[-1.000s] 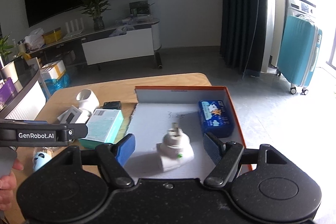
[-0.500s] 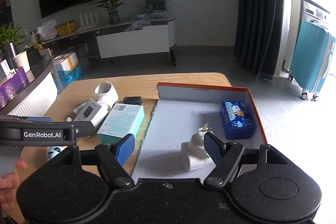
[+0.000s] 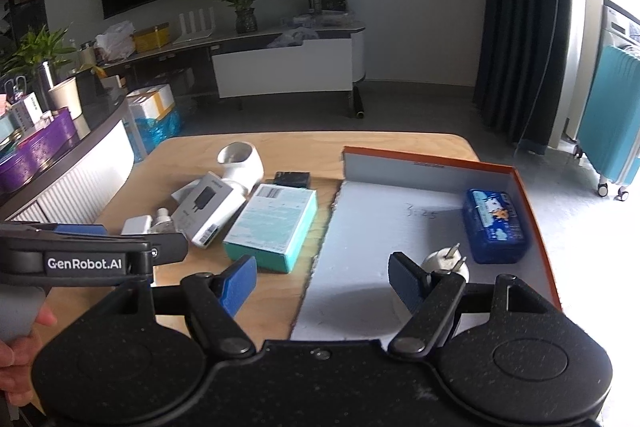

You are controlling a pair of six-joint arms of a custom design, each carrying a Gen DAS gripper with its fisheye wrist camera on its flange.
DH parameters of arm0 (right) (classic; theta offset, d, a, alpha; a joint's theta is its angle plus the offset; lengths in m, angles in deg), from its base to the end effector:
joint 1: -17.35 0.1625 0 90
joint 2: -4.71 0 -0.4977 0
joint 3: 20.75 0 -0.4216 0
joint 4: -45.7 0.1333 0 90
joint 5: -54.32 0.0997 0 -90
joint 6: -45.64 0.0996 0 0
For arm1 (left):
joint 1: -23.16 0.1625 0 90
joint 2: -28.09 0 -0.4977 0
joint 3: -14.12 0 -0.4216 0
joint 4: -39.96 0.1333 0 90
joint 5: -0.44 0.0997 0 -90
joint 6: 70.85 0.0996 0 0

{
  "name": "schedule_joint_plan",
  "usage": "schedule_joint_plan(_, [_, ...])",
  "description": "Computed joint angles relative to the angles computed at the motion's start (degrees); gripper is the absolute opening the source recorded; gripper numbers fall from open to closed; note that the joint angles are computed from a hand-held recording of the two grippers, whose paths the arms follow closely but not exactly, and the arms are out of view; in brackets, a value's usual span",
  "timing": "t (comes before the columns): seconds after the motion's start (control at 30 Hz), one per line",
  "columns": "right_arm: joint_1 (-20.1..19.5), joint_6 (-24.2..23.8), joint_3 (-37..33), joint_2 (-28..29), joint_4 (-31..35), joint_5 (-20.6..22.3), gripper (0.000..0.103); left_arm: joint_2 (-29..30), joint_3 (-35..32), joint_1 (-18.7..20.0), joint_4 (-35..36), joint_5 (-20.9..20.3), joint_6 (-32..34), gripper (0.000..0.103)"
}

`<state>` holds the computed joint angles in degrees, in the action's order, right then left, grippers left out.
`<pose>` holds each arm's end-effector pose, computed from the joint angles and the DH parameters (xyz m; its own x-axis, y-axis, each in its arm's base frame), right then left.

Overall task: Organize rigid objects
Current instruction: 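Grasp the light blue toothpick jar with the left tool while the right tool moves toward the teal box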

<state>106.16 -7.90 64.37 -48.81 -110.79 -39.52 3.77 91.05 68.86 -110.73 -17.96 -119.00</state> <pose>0.1101 -0.7961 0.3173 -0.6060 -0.6245 0.4927 -0.7915 0.5348 -0.2957 -0.4045 -0.7407 0.0154 -0.7279 -0.4444 -0.5221 0.2237 0.5659 -0.7936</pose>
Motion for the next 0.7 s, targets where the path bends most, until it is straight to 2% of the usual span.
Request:
schedule_joint_plan(0.17, [0.0,-0.6,1.2,-0.3,0.6,0.2,0.087,-1.2,4.1,-0.8,-1.1,1.8,-4.2,0.101])
schedule_joint_plan(0.27, [-0.1,-0.9,1.7,-0.5,0.9,0.3,0.087,-2.2,7.4,-1.5,1.4,4.4,-10.9,0.101])
schedule_joint_plan(0.43, [-0.3,-0.5,1.8,-0.5,1.8,0.4,0.087,-4.3,10.5,-1.5,13.6,5.2,-25.1,0.101])
schedule_joint_plan(0.53, [-0.5,-0.3,1.8,-0.4,2.1,0.4,0.087,-4.6,10.5,-0.8,15.6,3.7,-27.0,0.101])
schedule_joint_plan(0.63, [-0.6,-0.2,1.9,-0.5,2.2,0.6,0.087,-3.6,10.0,-0.2,11.3,4.0,-22.8,0.102])
schedule_joint_plan(0.7, [-0.6,-0.2,1.9,-0.5,2.3,0.4,0.087,-3.3,8.9,0.3,14.1,4.3,-24.8,0.102])
